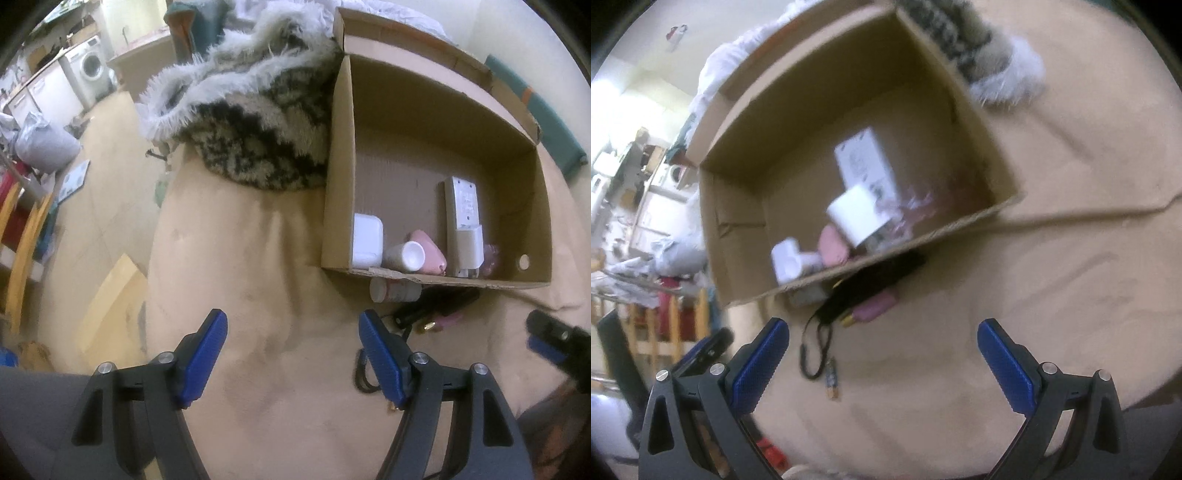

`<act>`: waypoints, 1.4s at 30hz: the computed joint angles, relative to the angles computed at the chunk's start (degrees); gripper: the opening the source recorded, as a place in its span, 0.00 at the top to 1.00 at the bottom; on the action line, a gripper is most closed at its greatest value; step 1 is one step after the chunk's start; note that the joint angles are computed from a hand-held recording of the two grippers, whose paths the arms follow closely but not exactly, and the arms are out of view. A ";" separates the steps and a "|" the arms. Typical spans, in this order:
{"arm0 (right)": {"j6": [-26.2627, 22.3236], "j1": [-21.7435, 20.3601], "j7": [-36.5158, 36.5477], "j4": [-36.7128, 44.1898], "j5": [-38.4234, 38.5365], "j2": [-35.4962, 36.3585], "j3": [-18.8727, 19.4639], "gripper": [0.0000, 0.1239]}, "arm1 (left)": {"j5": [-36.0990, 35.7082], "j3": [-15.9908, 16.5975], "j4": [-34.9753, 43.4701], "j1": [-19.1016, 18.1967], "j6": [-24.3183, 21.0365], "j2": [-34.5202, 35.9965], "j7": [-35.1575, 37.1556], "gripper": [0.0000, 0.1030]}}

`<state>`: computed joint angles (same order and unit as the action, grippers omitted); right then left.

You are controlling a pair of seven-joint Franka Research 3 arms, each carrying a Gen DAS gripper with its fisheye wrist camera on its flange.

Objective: Organize rigid objects
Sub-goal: 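Withdraw both tools from the box toward the remaining items, then grasp the AA battery with the right tool while the left tool grasps a red-labelled pill bottle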

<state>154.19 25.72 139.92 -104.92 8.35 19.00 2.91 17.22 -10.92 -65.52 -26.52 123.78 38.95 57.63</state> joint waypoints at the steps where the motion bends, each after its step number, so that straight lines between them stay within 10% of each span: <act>1: -0.71 -0.66 -1.62 0.87 1.37 0.76 0.97 0.17 | -0.33 -0.16 0.70 0.02 -0.58 0.48 0.17 0.31; 6: -10.76 -1.30 -11.81 10.99 3.03 7.56 3.73 0.17 | -1.14 -0.24 2.37 -0.04 -1.39 1.37 0.48 0.31; 11: -20.18 0.52 -21.69 23.16 5.34 16.39 5.77 0.49 | -2.34 -0.20 2.52 0.52 -1.20 1.29 -0.73 0.31; 16: -25.64 7.28 -19.60 33.26 -2.68 22.99 0.66 0.51 | -2.84 0.07 4.46 0.67 -2.26 2.34 -1.74 0.31; 22: -27.37 7.89 -19.68 32.84 -5.40 22.16 0.53 0.91 | -3.80 -0.19 3.91 1.58 -1.42 2.18 -2.33 0.31; 42: 0.17 3.22 -11.27 3.43 -7.51 -0.79 -1.82 0.91 | -4.55 -1.70 10.19 -0.61 -3.79 7.34 2.42 0.31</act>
<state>154.36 28.94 128.66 -101.49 0.84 18.21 1.09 12.67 -12.62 -55.34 -27.13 119.99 46.28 60.04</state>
